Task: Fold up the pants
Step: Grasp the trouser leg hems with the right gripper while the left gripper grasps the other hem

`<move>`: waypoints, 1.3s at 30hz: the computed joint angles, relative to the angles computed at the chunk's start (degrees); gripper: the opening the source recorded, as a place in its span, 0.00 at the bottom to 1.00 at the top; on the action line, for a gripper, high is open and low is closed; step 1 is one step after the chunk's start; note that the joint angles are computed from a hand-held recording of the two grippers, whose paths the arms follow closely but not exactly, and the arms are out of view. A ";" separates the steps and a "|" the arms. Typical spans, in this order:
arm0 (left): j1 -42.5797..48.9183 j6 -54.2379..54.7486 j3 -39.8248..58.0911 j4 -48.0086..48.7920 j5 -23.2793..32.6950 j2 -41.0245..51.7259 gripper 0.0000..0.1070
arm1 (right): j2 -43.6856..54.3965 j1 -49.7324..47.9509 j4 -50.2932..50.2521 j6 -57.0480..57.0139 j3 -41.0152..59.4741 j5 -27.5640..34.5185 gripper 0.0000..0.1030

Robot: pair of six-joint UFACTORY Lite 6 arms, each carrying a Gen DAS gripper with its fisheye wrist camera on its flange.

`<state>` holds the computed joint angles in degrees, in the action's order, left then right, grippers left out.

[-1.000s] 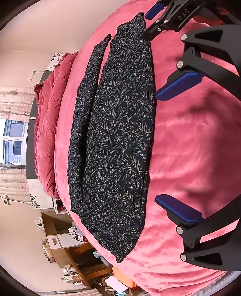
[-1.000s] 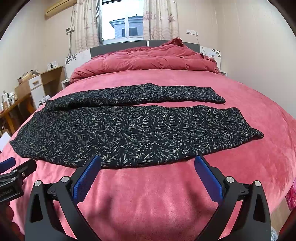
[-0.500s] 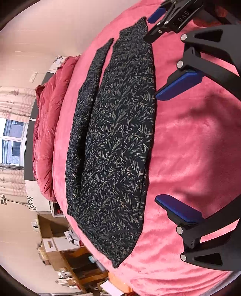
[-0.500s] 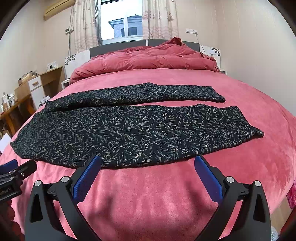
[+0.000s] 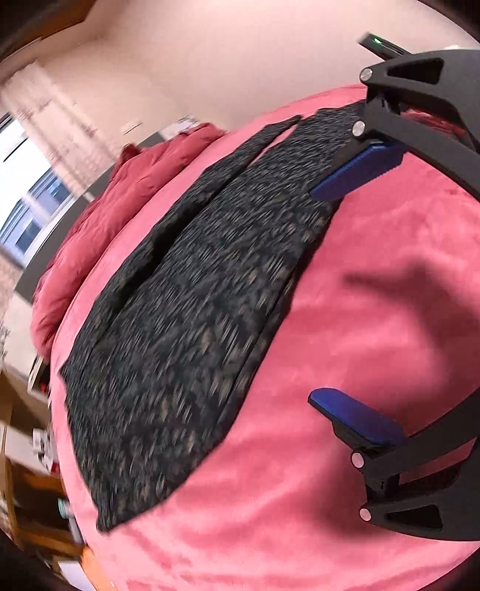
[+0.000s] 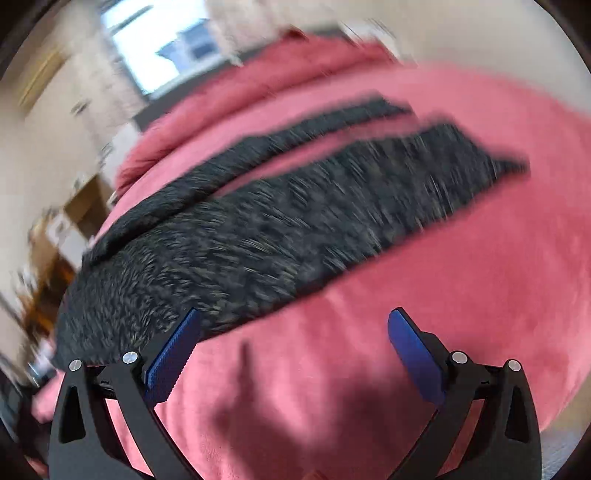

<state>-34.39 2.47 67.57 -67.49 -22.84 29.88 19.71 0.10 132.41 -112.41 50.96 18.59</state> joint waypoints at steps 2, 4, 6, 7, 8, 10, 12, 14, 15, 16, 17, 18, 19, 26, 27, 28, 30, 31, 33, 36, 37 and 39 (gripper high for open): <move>1.11 3.05 -0.65 -3.04 -0.51 -0.60 0.94 | 1.89 -4.38 -8.58 10.58 0.71 5.78 0.97; 3.32 -1.45 -2.40 2.12 -0.13 -1.35 0.94 | 2.73 -6.83 -11.66 14.76 1.62 8.46 0.97; 5.05 -4.36 -4.31 4.36 -0.78 -2.38 0.94 | 4.64 -9.73 -15.21 19.66 3.58 11.41 0.95; 6.37 -7.76 -5.60 7.62 -1.40 -3.03 0.94 | 5.85 -11.09 -17.14 22.42 4.67 13.08 0.92; 7.62 -10.02 -6.56 10.11 -1.84 -3.56 0.93 | 7.29 -12.84 -19.15 25.64 5.96 15.27 0.88; 9.89 -11.80 -7.37 12.68 -2.20 -3.58 0.89 | 9.12 -15.01 -21.13 29.30 7.88 17.63 0.80; 12.00 -14.32 -7.92 16.60 -1.97 -3.43 0.81 | 12.01 -17.15 -23.61 32.42 11.07 19.77 0.74; 15.06 -18.93 -8.26 22.53 -0.58 -3.54 0.79 | 15.61 -19.19 -25.26 35.92 14.79 22.39 0.68; 16.21 -22.09 -8.10 26.02 -0.50 -2.92 0.78 | 17.20 -20.16 -26.47 37.81 16.73 23.35 0.66; 17.01 -24.50 -9.31 28.62 -0.64 -3.59 0.77 | 18.02 -20.35 -26.75 38.80 17.74 23.68 0.63; 17.97 -27.57 -9.69 31.90 -0.87 -3.46 0.76 | 19.60 -21.07 -27.41 40.21 19.63 24.65 0.59; 18.78 -30.02 -9.91 34.71 -1.18 -3.29 0.76 | 20.76 -21.57 -27.95 41.30 21.01 25.18 0.56; 19.66 -31.60 -9.98 37.15 -1.30 -3.13 0.76 | 21.21 -21.90 -28.15 41.74 21.34 25.33 0.52; 24.73 -40.70 -7.45 50.97 0.87 -1.13 0.76 | 30.34 -24.00 -31.07 49.48 31.63 27.62 0.25; 25.72 -43.19 -6.57 53.82 1.08 -0.47 0.76 | 31.43 -24.26 -31.50 50.08 32.90 27.84 0.24; 26.41 -44.63 -6.09 55.66 1.30 -0.17 0.76 | 32.10 -24.15 -31.59 50.53 33.71 27.76 0.21; 27.44 -46.26 -5.50 57.95 1.47 0.34 0.70 | 34.03 -23.70 -33.22 52.63 37.12 27.02 0.18; 28.17 -45.94 -4.20 58.03 2.58 1.14 0.67 | 34.67 -23.31 -34.33 53.49 38.72 26.20 0.16; 29.40 -47.70 -3.35 59.46 3.52 1.99 0.51 | 35.85 -22.80 -36.20 55.18 41.22 25.23 0.12; 30.73 -51.49 -5.10 60.07 2.49 1.84 0.21 | 37.14 -22.71 -36.92 55.76 43.16 25.03 0.08; 31.07 -52.63 -5.40 60.59 2.53 2.02 0.18 | 37.14 -22.74 -36.90 55.50 43.23 25.03 0.08; 32.00 -57.97 -7.36 65.35 0.20 1.61 0.09 | 36.06 -22.81 -35.82 53.72 41.81 25.06 0.07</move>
<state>-2.39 -55.50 60.20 -2.14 -22.64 31.49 55.77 -22.71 96.59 -58.69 92.77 43.65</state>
